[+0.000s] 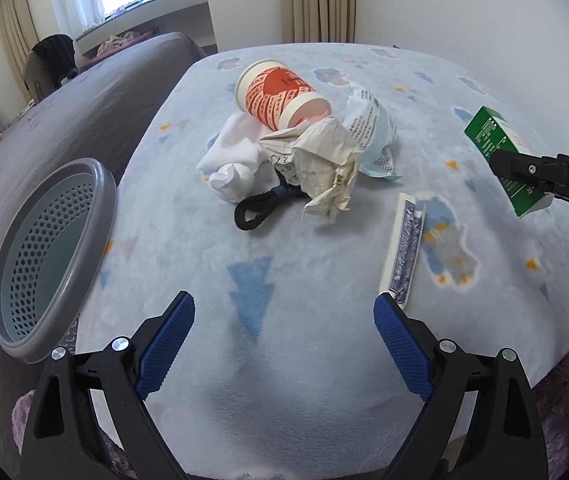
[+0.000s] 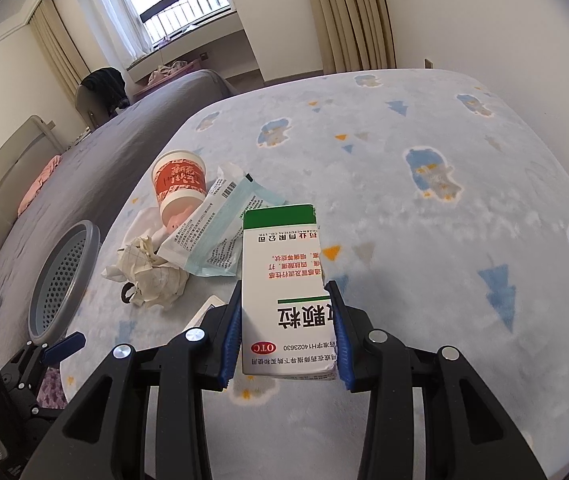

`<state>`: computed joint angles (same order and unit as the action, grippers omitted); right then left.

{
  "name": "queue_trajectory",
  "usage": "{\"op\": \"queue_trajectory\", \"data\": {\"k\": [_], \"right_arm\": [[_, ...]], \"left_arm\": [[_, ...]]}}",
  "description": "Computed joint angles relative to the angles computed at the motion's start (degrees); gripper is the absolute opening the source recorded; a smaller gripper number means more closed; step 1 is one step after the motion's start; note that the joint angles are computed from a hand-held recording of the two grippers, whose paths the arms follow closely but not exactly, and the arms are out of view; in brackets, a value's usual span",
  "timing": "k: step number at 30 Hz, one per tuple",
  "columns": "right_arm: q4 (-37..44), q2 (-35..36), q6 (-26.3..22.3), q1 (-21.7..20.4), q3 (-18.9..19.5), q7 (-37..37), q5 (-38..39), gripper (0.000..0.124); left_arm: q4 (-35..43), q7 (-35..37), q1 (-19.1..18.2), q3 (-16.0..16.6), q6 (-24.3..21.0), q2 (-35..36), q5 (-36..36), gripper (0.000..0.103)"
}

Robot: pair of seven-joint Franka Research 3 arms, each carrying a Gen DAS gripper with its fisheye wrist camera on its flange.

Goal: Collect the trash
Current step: 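Lift the medicine box with the right gripper while the left gripper grasps the blue-backed playing card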

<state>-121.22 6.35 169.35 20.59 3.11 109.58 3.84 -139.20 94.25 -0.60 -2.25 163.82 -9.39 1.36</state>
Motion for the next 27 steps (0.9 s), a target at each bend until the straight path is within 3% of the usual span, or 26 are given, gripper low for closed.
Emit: {"op": "queue_trajectory", "data": {"k": [9, 16, 23, 25, 27], "right_arm": [[-1.24, -0.69, 0.69, -1.08, 0.77, -3.42, 4.36, 0.038], [-1.59, -0.87, 0.74, -1.38, 0.9, -4.91, 6.23, 0.038], [-1.5, -0.79, 0.57, -1.29, 0.86, -5.53, 6.44, 0.038], [-1.46, -0.75, 0.52, -1.22, 0.8, -5.42, 6.32, 0.038], [-1.44, -0.71, 0.5, -1.17, 0.77, -5.26, 6.22, 0.038]], "left_arm": [[4.05, 4.5, -2.29, -1.16, -0.93, 4.16, -4.45, 0.091], [7.27, 5.19, -1.89, -3.37, -1.53, 8.17, -4.75, 0.09], [8.73, 8.44, -1.38, -4.66, -2.08, 9.73, -8.25, 0.071], [8.54, 11.3, -1.37, -4.89, -1.96, 9.52, -11.18, 0.061], [8.26, 14.45, -1.58, -5.07, -1.9, 9.11, -14.07, 0.038]]}}
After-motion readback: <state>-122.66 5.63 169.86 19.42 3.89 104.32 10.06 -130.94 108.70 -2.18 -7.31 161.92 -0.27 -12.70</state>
